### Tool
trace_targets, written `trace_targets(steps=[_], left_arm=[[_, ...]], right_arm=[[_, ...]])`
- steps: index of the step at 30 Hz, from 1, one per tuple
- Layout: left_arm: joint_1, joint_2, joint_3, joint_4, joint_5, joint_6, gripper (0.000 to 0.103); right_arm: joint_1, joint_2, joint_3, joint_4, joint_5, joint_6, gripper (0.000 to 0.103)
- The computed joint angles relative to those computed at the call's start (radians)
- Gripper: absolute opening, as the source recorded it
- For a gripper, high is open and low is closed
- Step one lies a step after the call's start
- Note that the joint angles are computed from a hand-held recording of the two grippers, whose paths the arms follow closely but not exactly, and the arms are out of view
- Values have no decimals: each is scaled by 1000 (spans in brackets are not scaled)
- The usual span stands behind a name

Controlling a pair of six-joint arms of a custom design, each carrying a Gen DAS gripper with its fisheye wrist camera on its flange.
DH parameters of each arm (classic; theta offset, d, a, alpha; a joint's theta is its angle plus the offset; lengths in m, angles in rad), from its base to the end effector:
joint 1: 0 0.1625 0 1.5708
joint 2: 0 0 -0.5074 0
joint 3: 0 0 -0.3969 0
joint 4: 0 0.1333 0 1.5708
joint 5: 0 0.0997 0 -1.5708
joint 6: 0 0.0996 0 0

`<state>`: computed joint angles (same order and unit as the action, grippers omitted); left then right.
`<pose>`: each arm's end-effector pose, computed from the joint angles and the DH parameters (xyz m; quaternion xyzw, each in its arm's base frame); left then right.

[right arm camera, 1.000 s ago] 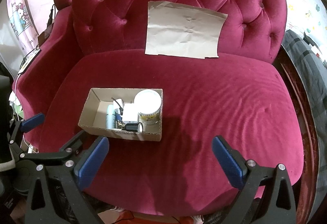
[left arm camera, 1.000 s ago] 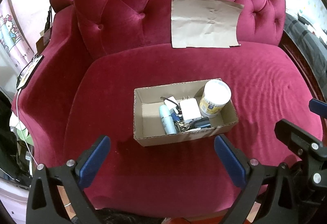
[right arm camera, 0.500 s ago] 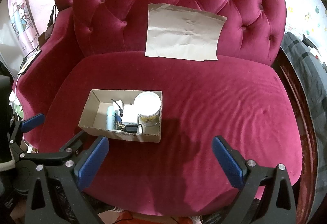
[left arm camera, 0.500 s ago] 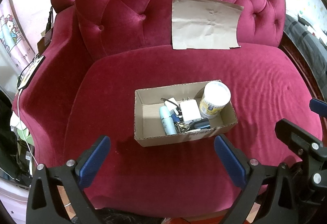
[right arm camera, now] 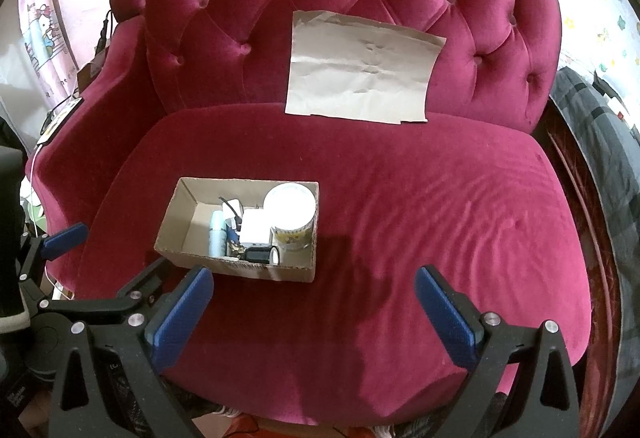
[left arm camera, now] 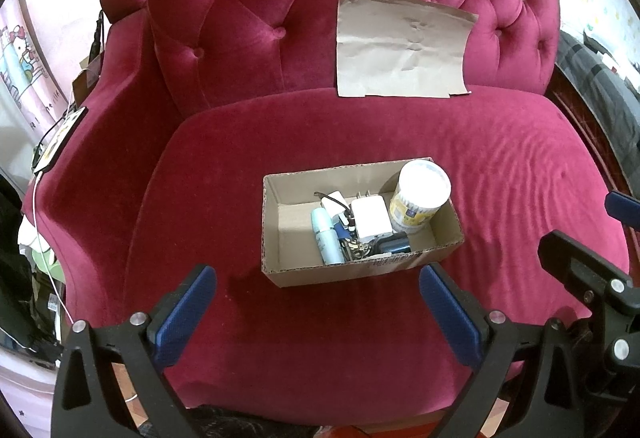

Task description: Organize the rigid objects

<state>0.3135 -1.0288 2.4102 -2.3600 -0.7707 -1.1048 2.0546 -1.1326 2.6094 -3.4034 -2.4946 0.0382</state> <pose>-0.2988 -0.3121 0.0942 0.1804 0.8697 -0.2425 0.3901 0.2183 -0.2998 0.2053 0.1178 -0.8767 0.2662 0.3829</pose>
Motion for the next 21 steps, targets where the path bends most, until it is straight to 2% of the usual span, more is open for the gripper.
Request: trace_targets(steps=[21], left_arm=[[21,27,-8,-54,-8,35,103]], right_arm=[[-16,-5,3,-20,3,-34,103]])
